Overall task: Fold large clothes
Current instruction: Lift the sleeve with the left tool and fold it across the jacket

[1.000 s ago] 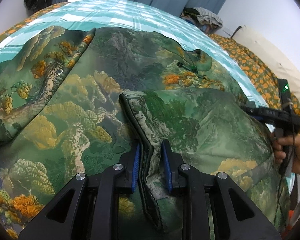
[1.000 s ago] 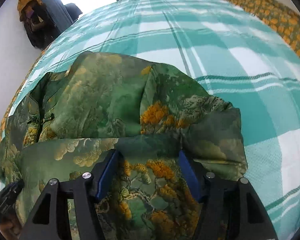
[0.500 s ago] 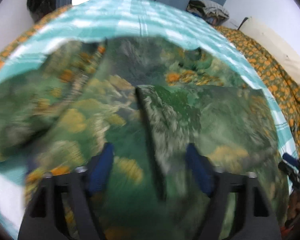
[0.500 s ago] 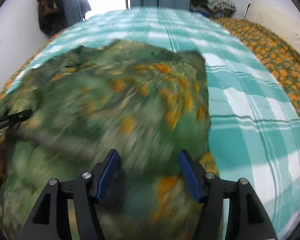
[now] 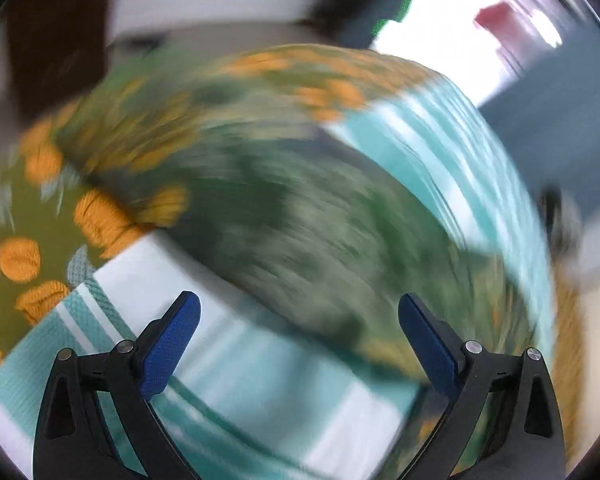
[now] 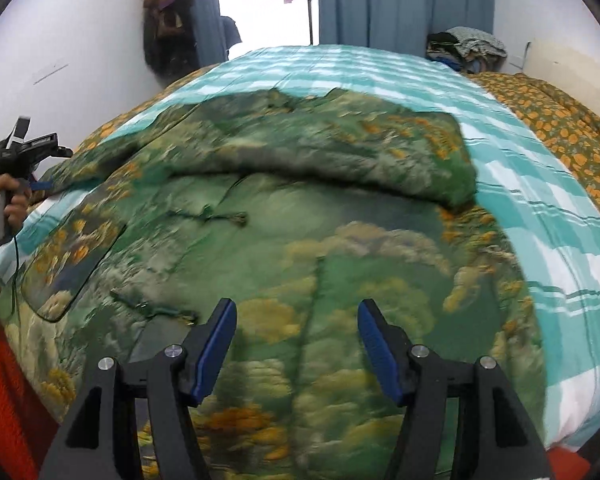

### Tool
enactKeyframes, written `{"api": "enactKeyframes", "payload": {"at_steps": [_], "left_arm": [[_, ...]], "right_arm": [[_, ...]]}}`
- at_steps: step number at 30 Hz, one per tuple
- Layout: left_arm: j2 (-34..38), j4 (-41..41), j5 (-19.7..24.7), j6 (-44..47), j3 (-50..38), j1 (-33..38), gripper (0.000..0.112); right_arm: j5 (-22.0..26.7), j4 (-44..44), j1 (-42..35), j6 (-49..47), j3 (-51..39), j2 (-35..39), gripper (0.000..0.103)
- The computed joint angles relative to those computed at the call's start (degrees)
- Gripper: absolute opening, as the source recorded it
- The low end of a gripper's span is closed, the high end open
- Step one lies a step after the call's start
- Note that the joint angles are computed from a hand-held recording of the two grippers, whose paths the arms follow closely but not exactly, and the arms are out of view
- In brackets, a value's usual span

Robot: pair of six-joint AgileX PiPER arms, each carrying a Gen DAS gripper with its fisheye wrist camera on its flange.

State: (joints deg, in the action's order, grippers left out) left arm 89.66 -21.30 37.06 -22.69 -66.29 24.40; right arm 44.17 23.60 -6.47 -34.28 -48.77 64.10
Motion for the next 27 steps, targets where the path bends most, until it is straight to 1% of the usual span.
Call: {"api": "enactKeyframes", "payload": {"at_steps": [1,2,3,5,6,7,8,9,11,12,13,15,18,19,21,22,24,26,27], "left_arm": [[1.2,-5.5,-1.5,2.9,0.9,2.6,0.098],[1.9,-8.7,-3.2,4.2,1.5,4.1,0.097],[2.2,-9.9,-5.3,4.1,1.9,4.8,0.094],[2.3,-6.6,-8.3,0.1,1.6,4.3,0.072],[3.0,-2.7,-7.7,-3.1,0.1,3.8,0.038],[3.5,0.8,-6.3,-5.4,-1.4,3.4,0.016],[3.7,2.9,-5.1,-5.8,-2.8,2.7,0.015],[3.2,7.4,-4.0,-8.4,-4.1,1.4,0.012],[1.9,16.5,-1.4,-12.5,-7.4,-2.0,0.01],[1.4,22.0,0.4,-14.5,-10.1,-4.6,0.01],[1.1,25.6,2.0,-15.1,-12.5,-6.5,0.01],[1.5,33.3,5.8,-16.4,-20.2,-13.8,0.01],[4.5,39.3,10.5,-13.4,-32.2,-24.1,0.01],[6.7,41.9,12.3,-11.6,-37.6,-29.2,0.01],[10.3,45.8,14.7,-8.7,-44.5,-36.7,0.01],[13.3,47.7,16.2,-6.0,-49.1,-41.6,0.01],[17.9,49.9,18.7,-2.4,-54.8,-48.3,0.01],[22.8,51.3,20.6,0.0,-58.8,-53.5,0.01],[25.3,50.5,21.8,1.7,-60.6,-55.3,0.012]], "right_arm": [[-0.5,-0.9,1.3,1.0,0.1,0.0,0.064],[-1.0,-1.5,2.4,1.9,0.2,-0.1,0.064],[-1.3,-2.1,3.2,2.8,0.6,-0.4,0.064],[-1.3,-1.7,3.5,2.9,0.7,-0.1,0.064],[-1.5,-1.4,3.5,2.7,1.1,-0.1,0.064],[-1.6,-1.1,3.2,2.3,1.5,-0.2,0.064],[-1.5,-0.4,2.7,1.4,1.9,-0.4,0.064],[-1.5,0.3,2.2,0.6,2.3,-0.5,0.064],[-1.2,3.4,0.5,-2.4,2.9,-1.0,0.064],[-0.9,4.7,-0.3,-3.7,3.1,-1.1,0.064],[-0.5,6.5,-1.3,-5.4,3.2,-1.3,0.064],[0.1,9.4,-3.1,-8.0,3.2,-1.4,0.064],[1.7,13.3,-5.8,-11.5,3.2,-1.5,0.064],[2.2,13.9,-6.3,-12.0,3.1,-1.5,0.064],[3.1,15.7,-8.1,-13.7,3.0,-1.9,0.064],[3.5,16.6,-9.2,-14.6,3.0,-2.1,0.064],[4.6,18.5,-11.8,-16.4,2.7,-2.2,0.064],[5.4,19.9,-14.0,-17.8,2.4,-2.1,0.064],[5.9,20.4,-15.3,-18.5,2.2,-1.9,0.064]]}}
